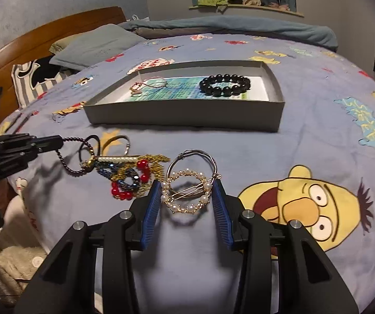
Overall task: Organize jewelry
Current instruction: 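Lift and hold the red bead bracelet and pearl hair clip above the pile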
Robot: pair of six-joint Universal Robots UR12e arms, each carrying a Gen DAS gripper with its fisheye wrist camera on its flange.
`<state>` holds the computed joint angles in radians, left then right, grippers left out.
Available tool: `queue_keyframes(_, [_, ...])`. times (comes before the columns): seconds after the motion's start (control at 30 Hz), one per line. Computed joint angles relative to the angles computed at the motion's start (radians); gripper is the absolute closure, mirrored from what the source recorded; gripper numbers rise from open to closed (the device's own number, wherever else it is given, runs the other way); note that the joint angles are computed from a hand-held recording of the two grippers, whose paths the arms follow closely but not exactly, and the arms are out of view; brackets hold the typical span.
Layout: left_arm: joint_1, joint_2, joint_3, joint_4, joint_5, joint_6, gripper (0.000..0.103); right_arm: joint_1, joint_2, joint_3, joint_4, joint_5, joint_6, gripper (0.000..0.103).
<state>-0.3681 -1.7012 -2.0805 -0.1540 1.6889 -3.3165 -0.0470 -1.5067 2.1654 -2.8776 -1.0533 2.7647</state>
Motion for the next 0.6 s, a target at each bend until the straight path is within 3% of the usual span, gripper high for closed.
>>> queue_keyframes(0.6, [-0.002,0.001,0.001,0.003,0.002,0.004,0.097,-0.052,-0.038,-0.010,0.179,0.179,-0.097,0.063])
